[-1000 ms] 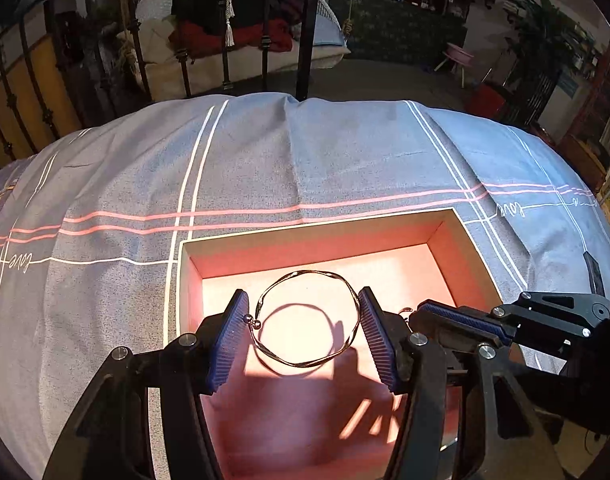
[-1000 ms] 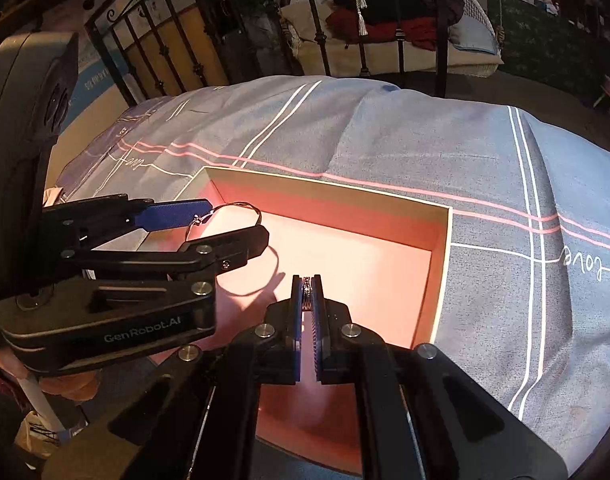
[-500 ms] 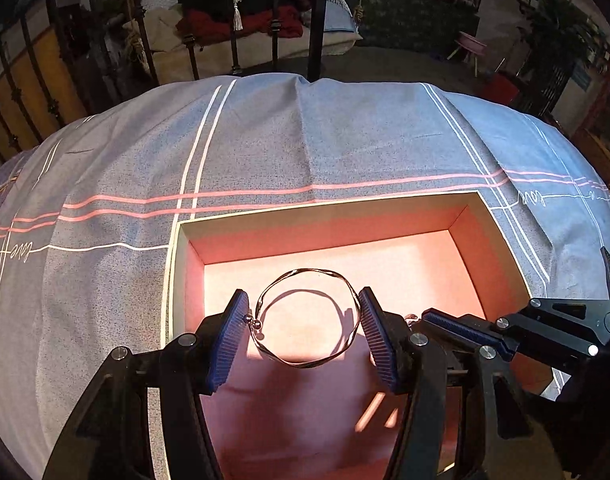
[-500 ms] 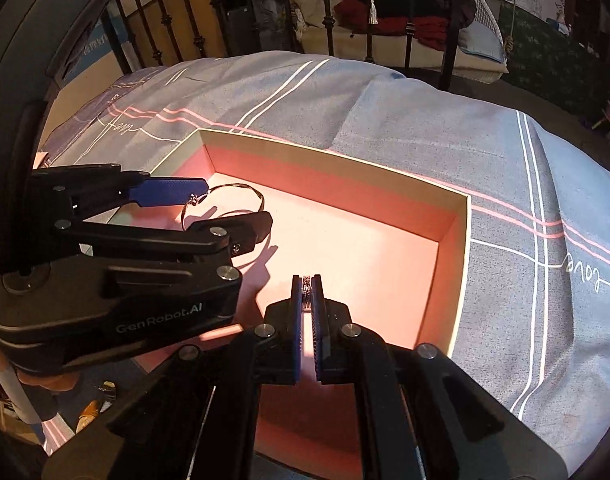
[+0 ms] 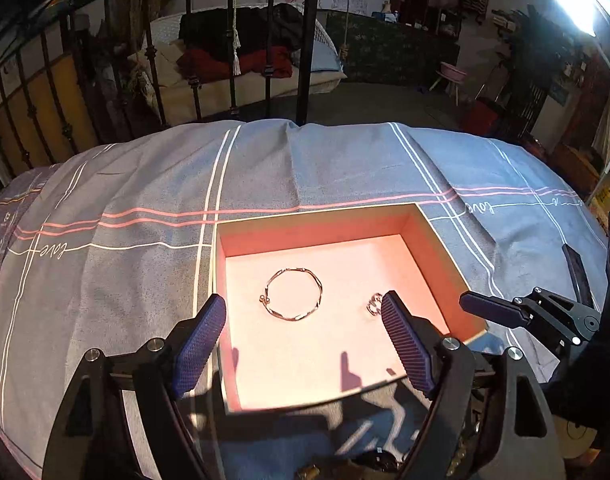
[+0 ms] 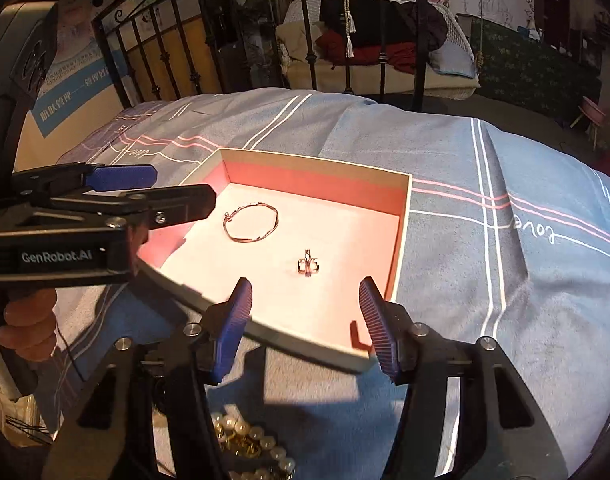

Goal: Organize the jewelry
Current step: 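Carry both items into the pink box and open both tools to release them, then grasp the tan leather watch strap with the left tool while the right grasps the pearl bracelet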

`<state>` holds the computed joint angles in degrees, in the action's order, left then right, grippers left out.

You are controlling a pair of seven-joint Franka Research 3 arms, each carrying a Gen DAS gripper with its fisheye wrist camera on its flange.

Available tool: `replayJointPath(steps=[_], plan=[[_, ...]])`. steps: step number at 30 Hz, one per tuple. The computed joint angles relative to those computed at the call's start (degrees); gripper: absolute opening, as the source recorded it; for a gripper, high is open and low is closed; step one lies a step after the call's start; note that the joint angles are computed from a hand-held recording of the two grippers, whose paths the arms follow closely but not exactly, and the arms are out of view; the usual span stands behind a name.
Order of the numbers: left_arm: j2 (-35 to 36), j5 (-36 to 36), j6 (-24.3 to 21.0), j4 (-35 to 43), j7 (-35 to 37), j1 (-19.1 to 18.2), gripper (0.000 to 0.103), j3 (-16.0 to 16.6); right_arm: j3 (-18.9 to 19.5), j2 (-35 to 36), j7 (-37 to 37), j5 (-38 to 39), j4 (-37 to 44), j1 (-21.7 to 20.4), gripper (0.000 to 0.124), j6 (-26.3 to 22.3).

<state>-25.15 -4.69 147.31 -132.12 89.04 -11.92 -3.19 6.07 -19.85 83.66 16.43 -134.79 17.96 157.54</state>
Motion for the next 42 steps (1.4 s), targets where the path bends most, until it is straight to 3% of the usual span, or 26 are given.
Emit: replayJointPath(steps=[6,11,18,22,28,37,40,42], plan=[[-13.57,-3.86,-1.00,-11.11,-1.51,-3.08,0.079,1.77,2.95,-14.07,7.52,-0.38,-14.98,-1.54,0.057,7.66],[-19.18,-5.32,-4.42,-15.49,-3.55,-6.33,0.079,1.96,1.93,-19.54,9.94,1.27,-20.34,0.18,0.057,6.23],[-16.18,-3.80,-2.99,-16.04,-5.50,-7.43,0.075,0.06,2.68,-21.01,11.69,0.10,-22.14,0.24,0.057,5.33],[-12.42,-3.74,-2.11,-13.97,-7.22,-7.21,0.064,0.15,4.28,-20.30,12.85,-2.14,-21.46,-1.34,0.057,4.16],[-9.04,-4.72,-2.76,-11.91,-8.70,-6.29,0.017,0.82,4.78,-17.88,12.72,-5.19,-19.47,-1.91,0.056,1.82],[-10.18,-2.49,-1.94,-12.43,-9.11,-5.12,0.017,-0.07,6.29,-13.77,11.81,-10.37,-14.73,-2.27,0.040,-3.95],[-11.05,-1.36,-1.22,-12.60,-9.38,-4.81,0.017,-0.65,4.51,-13.31,9.72,-9.12,-14.26,0.19,0.018,-4.56],[-11.63,-0.45,-0.97,-12.65,-9.49,-4.77,0.017,-0.89,5.07,-13.71,9.98,-9.61,-14.56,-0.17,0.017,-4.37]])
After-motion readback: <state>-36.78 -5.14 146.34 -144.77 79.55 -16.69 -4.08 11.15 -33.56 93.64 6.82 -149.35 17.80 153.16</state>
